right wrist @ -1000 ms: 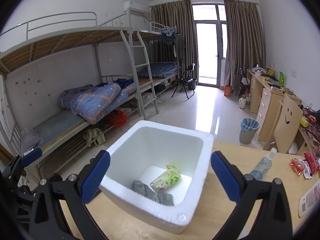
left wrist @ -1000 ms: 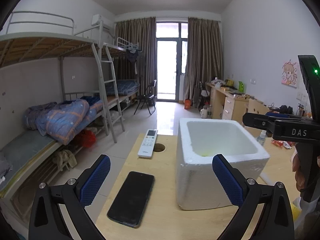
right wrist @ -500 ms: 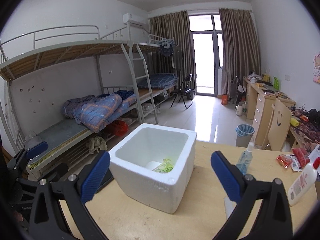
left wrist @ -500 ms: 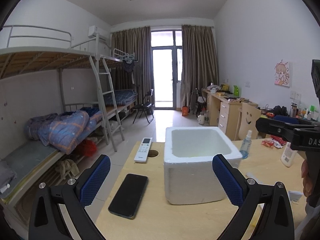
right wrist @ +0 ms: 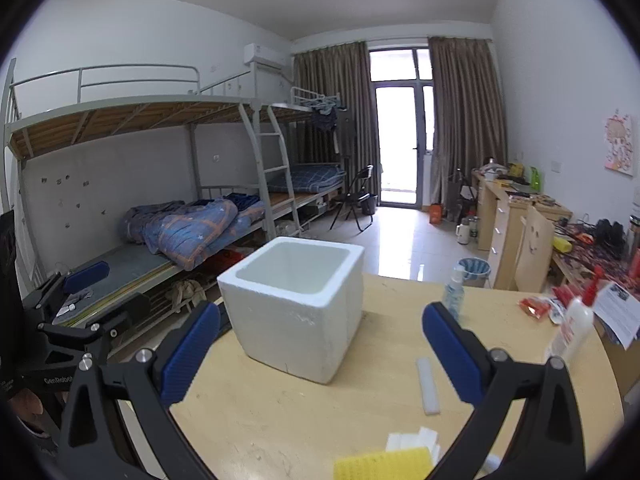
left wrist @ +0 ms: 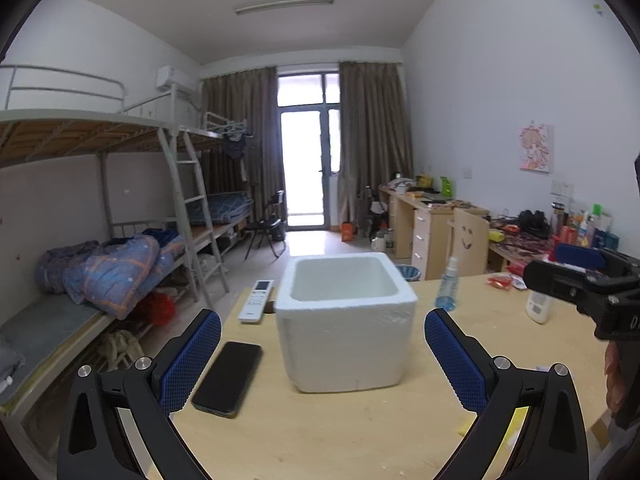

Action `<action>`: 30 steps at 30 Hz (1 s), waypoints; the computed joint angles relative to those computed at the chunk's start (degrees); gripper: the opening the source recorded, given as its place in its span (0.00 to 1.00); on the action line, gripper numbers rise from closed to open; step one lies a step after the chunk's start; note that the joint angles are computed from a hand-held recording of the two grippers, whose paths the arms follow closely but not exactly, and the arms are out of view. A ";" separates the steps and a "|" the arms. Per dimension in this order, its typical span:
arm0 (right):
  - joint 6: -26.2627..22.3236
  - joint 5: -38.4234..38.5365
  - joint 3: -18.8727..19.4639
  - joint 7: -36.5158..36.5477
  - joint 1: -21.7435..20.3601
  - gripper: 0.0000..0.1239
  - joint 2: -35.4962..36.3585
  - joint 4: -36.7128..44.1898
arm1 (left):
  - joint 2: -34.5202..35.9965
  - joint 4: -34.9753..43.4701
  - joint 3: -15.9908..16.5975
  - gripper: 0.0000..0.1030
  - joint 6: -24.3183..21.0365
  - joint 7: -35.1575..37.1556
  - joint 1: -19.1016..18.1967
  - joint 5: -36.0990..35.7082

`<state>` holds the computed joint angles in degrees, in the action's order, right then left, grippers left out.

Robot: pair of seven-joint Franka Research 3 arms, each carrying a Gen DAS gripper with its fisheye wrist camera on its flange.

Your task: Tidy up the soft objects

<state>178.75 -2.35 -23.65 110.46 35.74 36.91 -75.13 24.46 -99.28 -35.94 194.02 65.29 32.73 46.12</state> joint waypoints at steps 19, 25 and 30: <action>15.59 15.69 -22.95 -5.49 23.30 0.83 -4.57 -25.73 | -0.16 -4.95 7.90 0.99 12.79 -12.35 -5.17 10.06; 17.66 24.50 -28.14 -8.76 28.86 0.83 -2.28 -29.70 | 0.32 -6.27 12.89 0.99 15.80 -12.38 -10.02 9.47; 19.84 27.19 -23.96 -10.97 26.01 0.83 -4.27 -32.30 | 0.75 -8.23 17.97 0.99 20.13 -9.20 -15.00 5.30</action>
